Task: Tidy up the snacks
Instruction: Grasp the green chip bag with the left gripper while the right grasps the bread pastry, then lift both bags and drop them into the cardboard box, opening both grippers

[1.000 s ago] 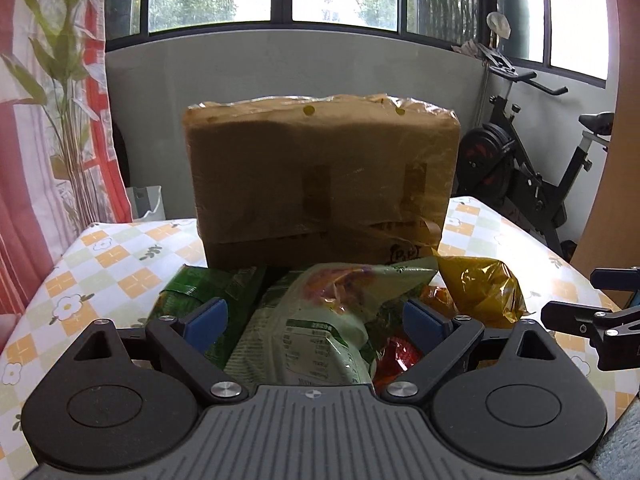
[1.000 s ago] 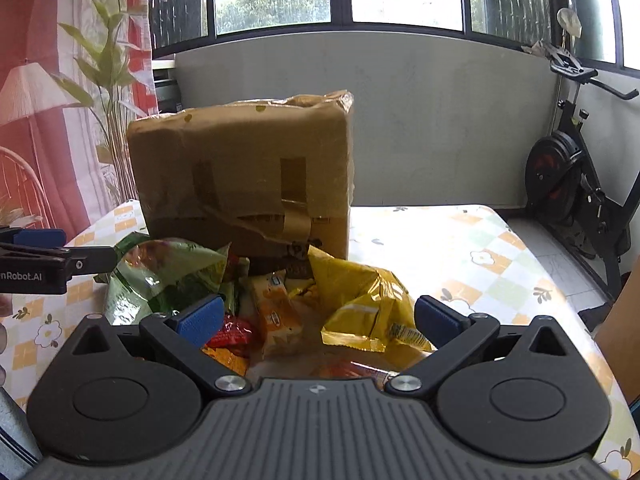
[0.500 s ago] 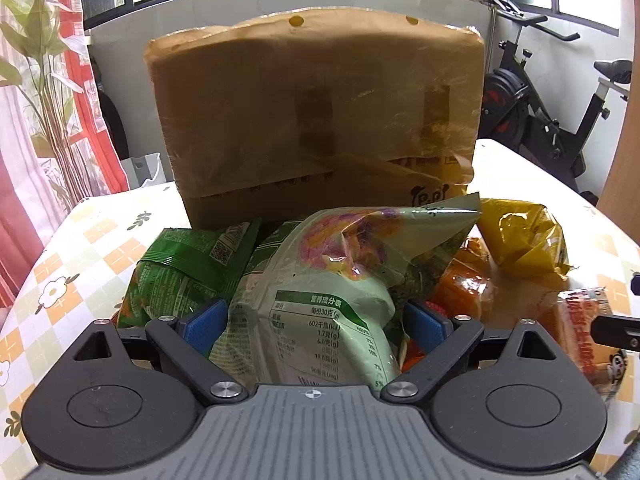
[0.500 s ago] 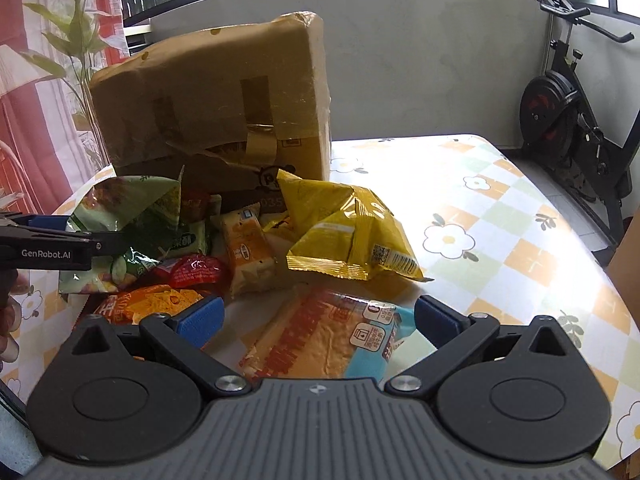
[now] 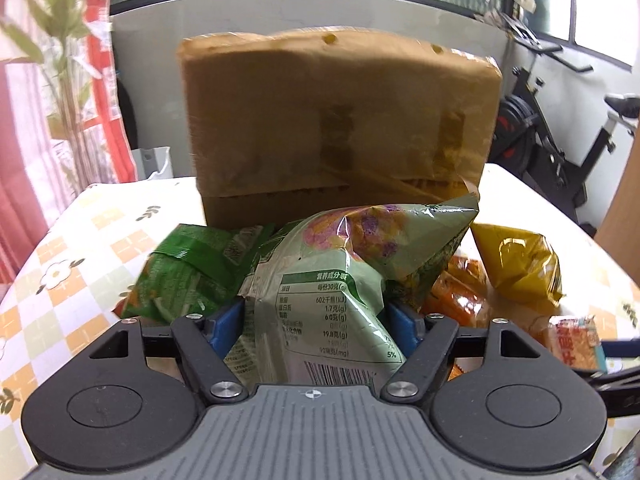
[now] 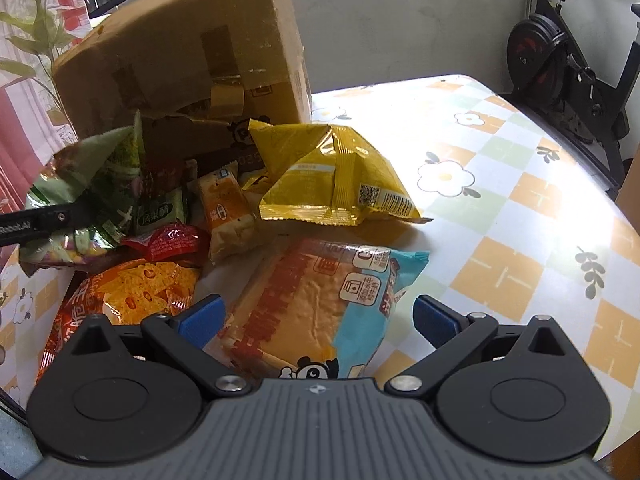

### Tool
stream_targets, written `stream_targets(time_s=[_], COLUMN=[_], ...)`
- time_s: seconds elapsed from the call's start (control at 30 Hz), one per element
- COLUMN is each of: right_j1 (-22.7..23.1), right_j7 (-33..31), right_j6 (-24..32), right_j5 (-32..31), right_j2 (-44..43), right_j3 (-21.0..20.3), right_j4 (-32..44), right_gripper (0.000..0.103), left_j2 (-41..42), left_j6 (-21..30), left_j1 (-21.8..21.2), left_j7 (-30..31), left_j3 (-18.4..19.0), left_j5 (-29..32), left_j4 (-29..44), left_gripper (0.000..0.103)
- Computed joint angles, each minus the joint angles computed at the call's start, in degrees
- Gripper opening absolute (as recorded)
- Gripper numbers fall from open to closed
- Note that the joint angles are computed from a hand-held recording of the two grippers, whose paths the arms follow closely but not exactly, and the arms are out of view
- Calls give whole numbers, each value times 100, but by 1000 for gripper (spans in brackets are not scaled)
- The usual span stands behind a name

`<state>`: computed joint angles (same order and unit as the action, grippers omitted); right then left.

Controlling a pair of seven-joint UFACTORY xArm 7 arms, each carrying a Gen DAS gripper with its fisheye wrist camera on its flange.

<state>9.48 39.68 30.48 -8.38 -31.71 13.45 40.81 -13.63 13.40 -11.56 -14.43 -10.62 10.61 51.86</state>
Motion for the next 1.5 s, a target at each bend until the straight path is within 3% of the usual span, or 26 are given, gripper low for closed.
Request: stream_targets(time_s=[0.5,0.67,0.9,1.2,1.37,1.5], right_j1=[23,139,138,-65,140,65], right_j7=[98,124,96,228,111,186], right_j6=[-1,-25,17,-300,-425,-495], right_j5=[-226,-122,-265,-956,-751,-752], right_j2=[164,64,152,270,157,-2], right_j3=[101,120,229,507,335,432], right_j4=[107,39,116,17,-104,-191], right_gripper=[83,82,81,81,79,78], left_j2=[-725,-789,-916,-1004,-1038,-1089], left_j6=[-311,-300,-395,-382,-412,-433], left_j1=[286,-49,-39,22,-28,-20], left_j7=[-508,-104,49,37,88,74], left_j3=[-165,112,113,23,60,58], left_j5=[-40,-342,-518,-564,-598,-624], left_j4=[-519,-620,-802,-921,-966,-1009], left_gripper=[77,77,77,77,77,77])
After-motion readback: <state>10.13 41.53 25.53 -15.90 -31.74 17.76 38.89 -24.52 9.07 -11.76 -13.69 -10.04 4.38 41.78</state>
